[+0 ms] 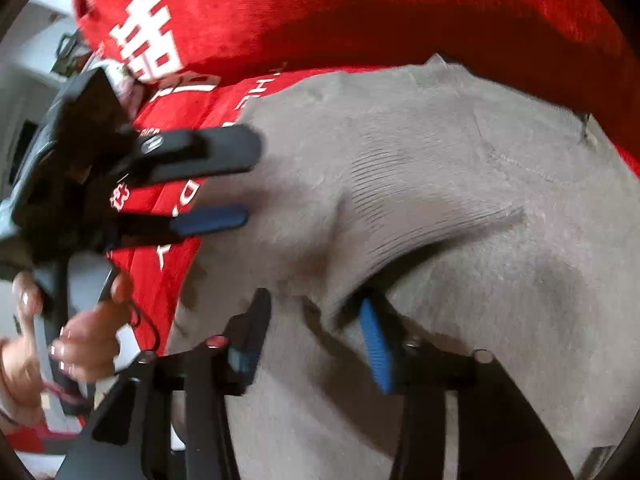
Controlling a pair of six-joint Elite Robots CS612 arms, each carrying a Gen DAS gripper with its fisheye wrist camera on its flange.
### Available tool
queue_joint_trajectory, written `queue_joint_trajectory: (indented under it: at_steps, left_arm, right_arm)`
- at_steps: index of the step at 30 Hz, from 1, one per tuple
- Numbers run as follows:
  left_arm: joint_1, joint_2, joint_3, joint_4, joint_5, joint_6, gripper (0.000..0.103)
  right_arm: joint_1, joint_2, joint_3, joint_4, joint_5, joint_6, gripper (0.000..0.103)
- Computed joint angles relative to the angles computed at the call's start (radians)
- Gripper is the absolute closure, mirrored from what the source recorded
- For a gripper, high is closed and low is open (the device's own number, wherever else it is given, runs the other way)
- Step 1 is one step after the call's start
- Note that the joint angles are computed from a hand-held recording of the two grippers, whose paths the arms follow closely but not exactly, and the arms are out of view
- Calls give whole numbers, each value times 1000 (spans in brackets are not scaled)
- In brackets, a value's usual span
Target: Fold small clothes
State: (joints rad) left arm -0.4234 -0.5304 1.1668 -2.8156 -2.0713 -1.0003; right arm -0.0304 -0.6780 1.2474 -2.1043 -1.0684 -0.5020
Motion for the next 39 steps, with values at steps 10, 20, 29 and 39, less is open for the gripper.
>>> queue_joint_trajectory:
  at_steps: [10,20,29,39]
  left_arm:
    - [-7,-39,17,63,124,50,1]
    - [32,-8,28,-73,-38,-46,1]
    - [9,-12,-8,105,1,107,1]
    - [-20,-12,-76,363,51,295,94]
  right_arm:
    - [-76,68,-12,-168,247,596,95]
    - [23,64,-101,87,128,119,86]
    - [-113,-44,133,-154,95,553,70]
    - [-221,-57,237,-466,69,1024,97]
